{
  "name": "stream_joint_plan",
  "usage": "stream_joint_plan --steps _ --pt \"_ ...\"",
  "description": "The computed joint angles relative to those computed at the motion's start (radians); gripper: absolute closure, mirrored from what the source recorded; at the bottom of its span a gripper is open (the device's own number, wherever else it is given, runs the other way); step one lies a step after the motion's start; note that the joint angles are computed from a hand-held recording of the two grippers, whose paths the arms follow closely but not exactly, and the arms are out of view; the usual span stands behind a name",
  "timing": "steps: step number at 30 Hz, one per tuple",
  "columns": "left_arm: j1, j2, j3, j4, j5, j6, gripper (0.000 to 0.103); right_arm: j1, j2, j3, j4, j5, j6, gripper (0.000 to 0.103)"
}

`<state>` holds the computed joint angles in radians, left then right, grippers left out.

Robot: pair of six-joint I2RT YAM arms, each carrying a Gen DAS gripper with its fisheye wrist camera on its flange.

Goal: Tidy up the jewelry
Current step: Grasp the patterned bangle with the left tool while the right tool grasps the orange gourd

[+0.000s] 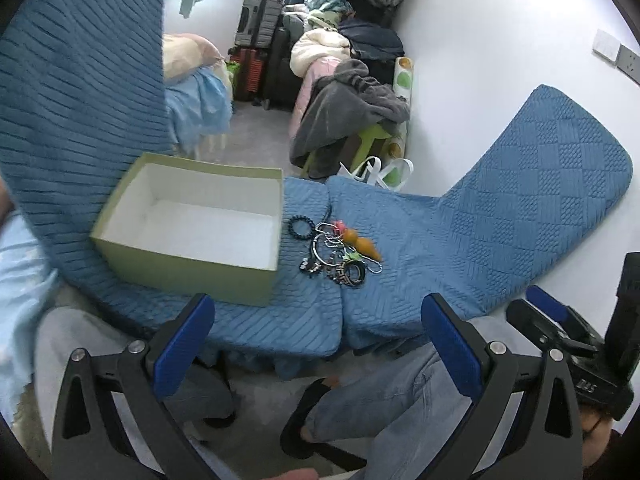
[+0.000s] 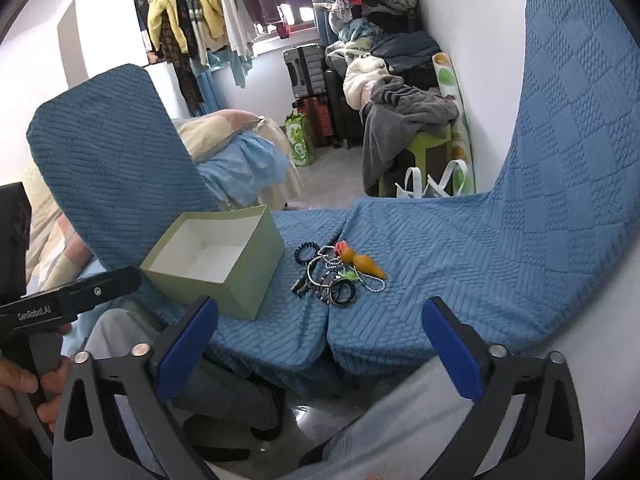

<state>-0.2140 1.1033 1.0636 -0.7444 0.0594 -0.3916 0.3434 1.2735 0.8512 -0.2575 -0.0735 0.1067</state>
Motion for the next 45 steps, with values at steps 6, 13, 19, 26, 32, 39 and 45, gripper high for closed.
stream_joint_plan --steps 6,13,19,26,32,39,45 --pt "-0.041 0.095 -0.026 0.118 0.0 -0.023 0.01 -0.08 0.152 0.002 0.137 -0.066 -0.017 0.036" --pt "-0.086 0.182 -0.062 0.262 -0.016 -0.035 0.023 -0.172 0.39 0.105 0.25 -0.174 -0.018 0.05" --pt "-0.089 0.287 -0.057 0.336 0.02 -0.028 0.032 -0.2 0.597 0.251 0.269 -0.216 -0.067 0.055" --pt "-0.09 0.443 -0.014 0.4 0.071 -0.017 0.048 -0.217 0.797 0.416 0.192 -0.285 -0.076 0.061" --pt "-0.098 0.6 0.064 0.422 0.091 -0.016 0.054 -0.215 0.944 0.592 0.098 -0.304 -0.137 0.07" --pt "-0.079 0.744 0.142 0.456 0.131 -0.034 0.059 -0.205 1.085 0.781 0.027 -0.298 -0.209 0.071" --pt "-0.088 0.816 0.182 0.477 0.098 -0.027 0.069 -0.191 1.151 0.866 0.0 -0.293 -0.265 0.071"
